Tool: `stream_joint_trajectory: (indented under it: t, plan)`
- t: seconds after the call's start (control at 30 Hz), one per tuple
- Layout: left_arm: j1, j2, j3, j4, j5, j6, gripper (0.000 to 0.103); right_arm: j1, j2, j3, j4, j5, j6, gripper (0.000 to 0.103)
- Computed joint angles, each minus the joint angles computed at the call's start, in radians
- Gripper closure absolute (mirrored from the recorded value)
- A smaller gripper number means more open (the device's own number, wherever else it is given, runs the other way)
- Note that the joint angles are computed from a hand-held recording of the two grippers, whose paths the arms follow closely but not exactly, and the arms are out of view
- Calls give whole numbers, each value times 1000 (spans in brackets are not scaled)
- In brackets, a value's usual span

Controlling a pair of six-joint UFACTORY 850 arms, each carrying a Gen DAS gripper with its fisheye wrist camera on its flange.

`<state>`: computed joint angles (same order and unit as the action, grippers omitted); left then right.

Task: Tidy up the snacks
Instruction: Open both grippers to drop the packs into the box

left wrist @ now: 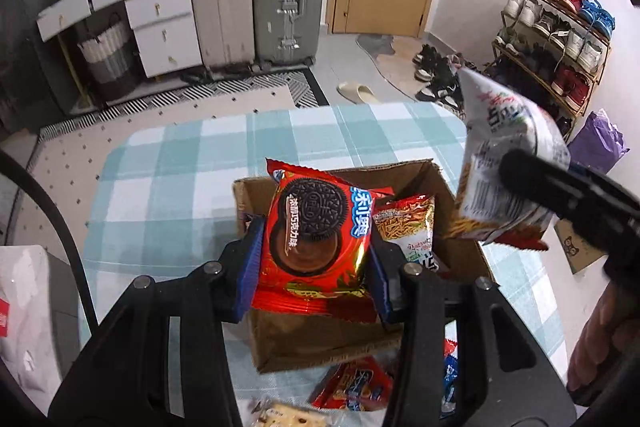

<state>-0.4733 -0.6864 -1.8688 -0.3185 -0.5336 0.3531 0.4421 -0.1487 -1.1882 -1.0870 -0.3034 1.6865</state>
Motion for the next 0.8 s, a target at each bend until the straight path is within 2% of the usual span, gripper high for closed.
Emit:
stream_joint_trajectory:
  t: [0.2, 0.43, 0.6, 0.63, 0.8]
  plan:
    - [5, -76, -70, -18, -24, 13, 60, -30, -71, -24, 73, 19, -76, 60]
    - [3, -96, -84, 13, -13, 0, 60, -34, -112, -42, 121, 11, -139, 59]
    - [12, -56, -35, -10, 7, 22, 59, -30, -111, -37, 120, 2, -131, 56]
    - [11, -46, -22, 9, 12, 13, 58, -24, -107, -35, 92, -14, -105, 52]
    - [15, 43, 90, 35, 79, 25, 50, 0, -66, -16, 49, -55, -77, 50]
